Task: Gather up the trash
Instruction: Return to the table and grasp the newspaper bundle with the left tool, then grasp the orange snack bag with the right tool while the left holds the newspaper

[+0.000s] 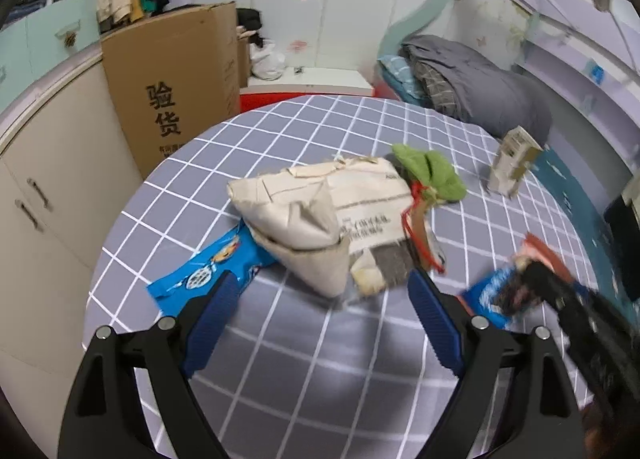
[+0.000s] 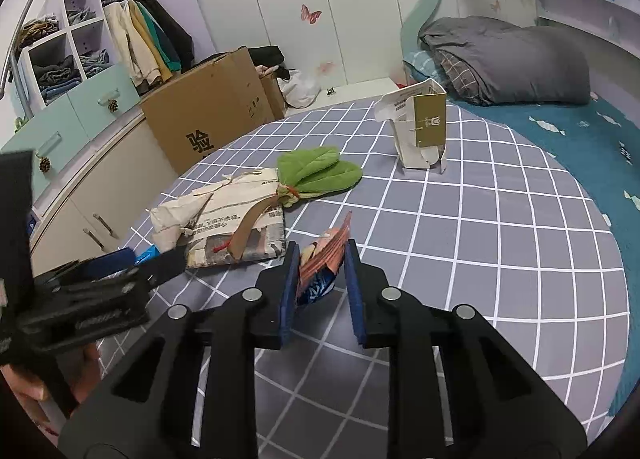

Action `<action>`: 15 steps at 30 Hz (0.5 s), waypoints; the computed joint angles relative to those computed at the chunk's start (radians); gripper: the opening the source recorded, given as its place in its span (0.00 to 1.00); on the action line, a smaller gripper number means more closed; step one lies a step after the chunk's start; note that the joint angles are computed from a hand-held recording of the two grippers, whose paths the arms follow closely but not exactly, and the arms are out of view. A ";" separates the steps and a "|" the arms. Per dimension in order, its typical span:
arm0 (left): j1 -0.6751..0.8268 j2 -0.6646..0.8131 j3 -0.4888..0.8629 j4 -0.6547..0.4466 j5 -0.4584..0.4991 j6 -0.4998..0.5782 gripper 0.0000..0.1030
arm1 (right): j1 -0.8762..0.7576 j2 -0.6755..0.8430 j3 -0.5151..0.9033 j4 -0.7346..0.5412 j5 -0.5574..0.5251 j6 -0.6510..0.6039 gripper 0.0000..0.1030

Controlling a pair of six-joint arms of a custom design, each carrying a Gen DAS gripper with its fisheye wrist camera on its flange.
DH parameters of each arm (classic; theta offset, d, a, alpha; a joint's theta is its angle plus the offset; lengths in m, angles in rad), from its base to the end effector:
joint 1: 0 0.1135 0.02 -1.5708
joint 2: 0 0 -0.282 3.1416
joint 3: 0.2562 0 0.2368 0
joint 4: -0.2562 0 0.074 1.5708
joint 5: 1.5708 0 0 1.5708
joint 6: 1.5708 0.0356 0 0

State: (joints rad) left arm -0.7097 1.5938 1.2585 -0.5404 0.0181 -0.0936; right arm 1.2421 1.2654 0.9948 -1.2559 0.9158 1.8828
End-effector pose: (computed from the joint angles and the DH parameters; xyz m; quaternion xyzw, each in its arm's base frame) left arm 0.2520 -0.2173 0.2925 0.2880 0.8950 -0.1410 0.3101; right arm 0.0836 0.1577 0.2834 0.2917 0.8481 0.0162 0.4421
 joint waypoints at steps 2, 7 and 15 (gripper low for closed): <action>-0.026 0.016 0.011 0.013 -0.070 -0.031 0.82 | 0.007 -0.004 -0.004 -0.002 0.006 0.012 0.21; -0.019 0.082 0.054 -0.013 -0.048 -0.087 0.32 | 0.011 -0.027 -0.022 0.008 0.017 0.016 0.21; 0.035 -0.075 -0.078 0.074 0.025 -0.104 0.22 | 0.056 -0.020 0.014 -0.093 0.063 0.111 0.19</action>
State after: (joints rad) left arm -0.6748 1.5193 1.1810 -0.4668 0.0428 -0.1976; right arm 1.2982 1.2454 1.0086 -1.3490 0.9788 1.9938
